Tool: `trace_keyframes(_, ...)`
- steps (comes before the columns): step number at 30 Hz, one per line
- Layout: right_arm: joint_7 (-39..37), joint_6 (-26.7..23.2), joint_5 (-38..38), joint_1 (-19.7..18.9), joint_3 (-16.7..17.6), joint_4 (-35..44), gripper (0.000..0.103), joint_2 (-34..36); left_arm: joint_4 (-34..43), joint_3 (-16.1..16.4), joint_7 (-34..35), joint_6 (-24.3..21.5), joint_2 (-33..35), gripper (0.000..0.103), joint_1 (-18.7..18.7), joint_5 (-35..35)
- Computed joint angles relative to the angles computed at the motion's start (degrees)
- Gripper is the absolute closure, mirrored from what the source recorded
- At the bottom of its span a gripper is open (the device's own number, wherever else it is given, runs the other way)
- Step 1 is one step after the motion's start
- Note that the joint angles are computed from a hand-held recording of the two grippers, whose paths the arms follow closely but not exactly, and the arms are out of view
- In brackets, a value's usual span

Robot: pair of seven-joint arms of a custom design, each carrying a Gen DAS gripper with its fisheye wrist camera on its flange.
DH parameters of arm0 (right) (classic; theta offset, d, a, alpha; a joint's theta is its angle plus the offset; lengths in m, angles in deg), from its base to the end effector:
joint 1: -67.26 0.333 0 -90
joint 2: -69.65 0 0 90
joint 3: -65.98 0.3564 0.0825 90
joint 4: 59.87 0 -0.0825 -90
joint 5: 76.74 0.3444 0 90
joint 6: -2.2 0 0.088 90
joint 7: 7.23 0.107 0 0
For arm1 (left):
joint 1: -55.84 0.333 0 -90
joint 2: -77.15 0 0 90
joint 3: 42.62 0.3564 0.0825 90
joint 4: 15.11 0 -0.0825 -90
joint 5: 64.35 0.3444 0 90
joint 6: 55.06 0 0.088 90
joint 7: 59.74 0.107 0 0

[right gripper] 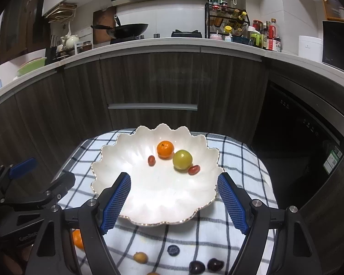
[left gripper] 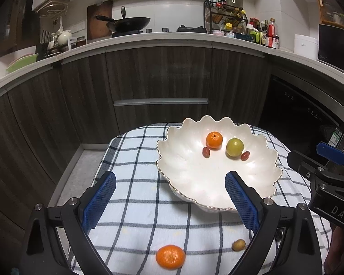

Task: Organize fruits
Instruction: 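Withdraw both tools from the bowl toward the remaining fruits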

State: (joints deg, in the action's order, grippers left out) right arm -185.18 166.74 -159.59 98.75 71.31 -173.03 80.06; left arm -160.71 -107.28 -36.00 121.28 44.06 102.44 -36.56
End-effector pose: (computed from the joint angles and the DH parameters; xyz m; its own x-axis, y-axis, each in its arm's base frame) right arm 0.4388 0.3940 0.4841 0.3223 -0.9466 0.0016 -0.5338 -0.1832 -0.8255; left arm 0.3895 -0.2269 0.4794 0.2150 -0.9766 -0.0053 -0.5684 -0.1208 -0.8138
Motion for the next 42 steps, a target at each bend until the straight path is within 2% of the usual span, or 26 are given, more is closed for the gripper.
trace_keyframes(19,5.6,-0.9,-4.9,-0.9,2.3,-5.0,0.024,-3.1,-3.3,3.4,-3.2,-3.1,-2.3,0.006,-6.8,1.3)
trace_keyframes(24,6.4,-1.1,-5.5,-0.9,2.6,-6.1,0.024,-3.6,-3.6,3.7,-4.6,-5.6,-2.6,0.006,-8.6,2.7)
trace_keyframes(32,8.6,-0.7,-6.9,-1.5,3.0,-7.8,0.024,-4.7,-4.6,5.6,-7.6,-5.7,-3.0,0.006,-11.5,4.7)
trace_keyframes(42,12.5,-2.1,-9.4,-1.8,3.6,-9.6,0.024,-5.3,-5.9,4.7,-10.5,-5.4,-2.7,0.006,-12.1,6.8)
